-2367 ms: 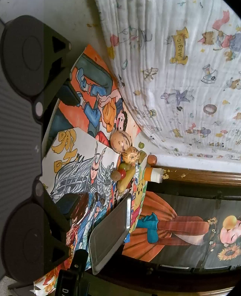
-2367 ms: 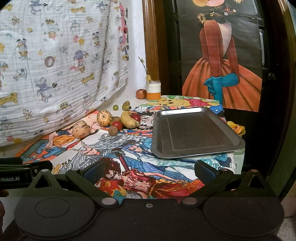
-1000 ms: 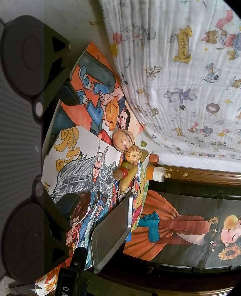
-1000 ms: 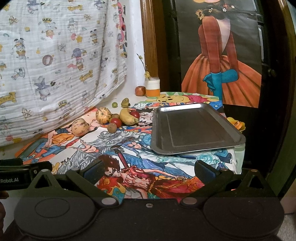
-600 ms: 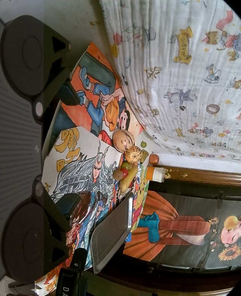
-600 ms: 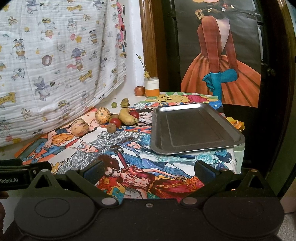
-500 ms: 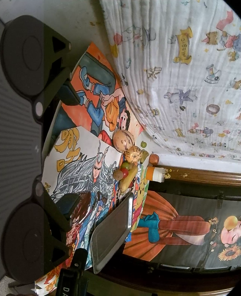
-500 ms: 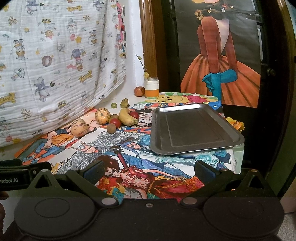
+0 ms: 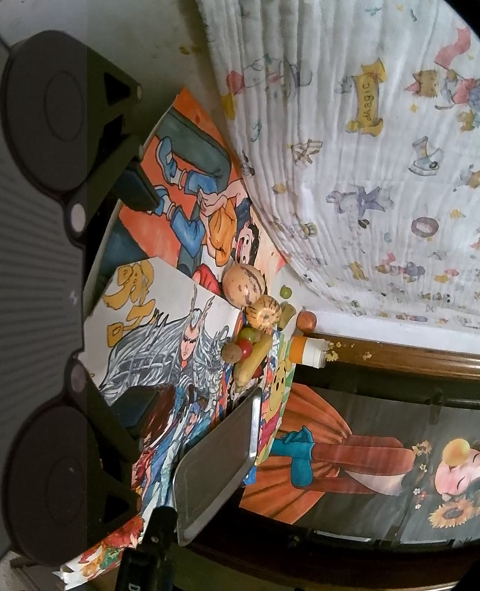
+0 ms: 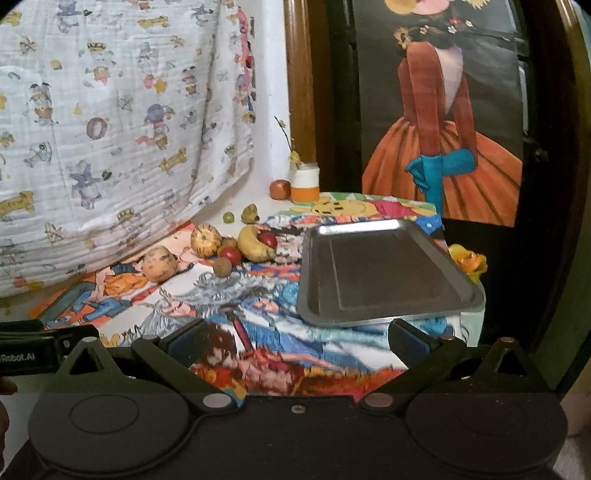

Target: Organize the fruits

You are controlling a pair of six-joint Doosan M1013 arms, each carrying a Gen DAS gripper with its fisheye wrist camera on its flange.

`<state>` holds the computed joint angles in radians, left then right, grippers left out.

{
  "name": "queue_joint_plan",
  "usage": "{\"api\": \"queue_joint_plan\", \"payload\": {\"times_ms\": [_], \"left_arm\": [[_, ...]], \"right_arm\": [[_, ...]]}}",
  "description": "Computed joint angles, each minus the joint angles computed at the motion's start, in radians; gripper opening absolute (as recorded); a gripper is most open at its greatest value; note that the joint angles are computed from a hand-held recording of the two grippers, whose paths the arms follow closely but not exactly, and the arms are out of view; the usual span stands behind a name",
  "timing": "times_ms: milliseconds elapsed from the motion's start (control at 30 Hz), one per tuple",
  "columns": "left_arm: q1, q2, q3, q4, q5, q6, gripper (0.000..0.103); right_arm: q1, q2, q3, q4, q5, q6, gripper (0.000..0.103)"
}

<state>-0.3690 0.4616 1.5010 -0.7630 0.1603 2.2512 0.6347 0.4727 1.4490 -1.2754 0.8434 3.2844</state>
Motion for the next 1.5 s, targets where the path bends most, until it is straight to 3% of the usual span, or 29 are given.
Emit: {"api": "queue_joint_plan", "payload": {"times_ms": [200,333,433,500,600,700,933,1167,1333,1500], "left_arm": [[0.017,0.022,-0.073,0.209,0.060,-0.279,0.103],[0.027,0.044,-0.139,0.240,0.114,-0.360,0.103],[0.026,0.066,-0.195,0.297,0.148,-0.400,0.103],[0.024,0.082,-0.235,0.336,0.173,-0.404,0.103],[0.025,0.106,-0.293,0.361,0.218,-0.376,0.103],[0.030,0.140,-0.375,0.379,0.310,-0.358,0.103],[0.028,0.216,-0.534,0.476,0.411,-0.419,0.103],[0.020,0.269,-0.580,0.478,0.416,-0.359,0.103],[0.012,0.311,-0.623,0.504,0.445,-0.282,0.103],[0.013,0.357,-0.685,0.528,0.509,-0.302,0.103]], "right_arm": [[-0.037,-0.026,-0.032,0.027,-0.079,-0.061,0.103],[-0.069,-0.032,-0.079,0.049,-0.153,-0.159,0.103],[-0.107,-0.030,-0.127,0.155,-0.251,-0.358,0.103],[-0.134,-0.017,-0.180,0.322,-0.286,-0.597,0.103],[-0.157,0.014,-0.269,0.473,-0.257,-0.878,0.103],[-0.185,0.045,-0.363,0.611,-0.250,-1.101,0.103],[-0.257,0.130,-0.559,0.962,-0.248,-1.335,0.103],[-0.303,0.210,-0.605,1.329,-0.185,-1.644,0.103],[-0.317,0.259,-0.631,1.432,-0.069,-1.832,0.102],[-0.306,0.302,-0.658,1.377,0.028,-1.850,0.096]]}}
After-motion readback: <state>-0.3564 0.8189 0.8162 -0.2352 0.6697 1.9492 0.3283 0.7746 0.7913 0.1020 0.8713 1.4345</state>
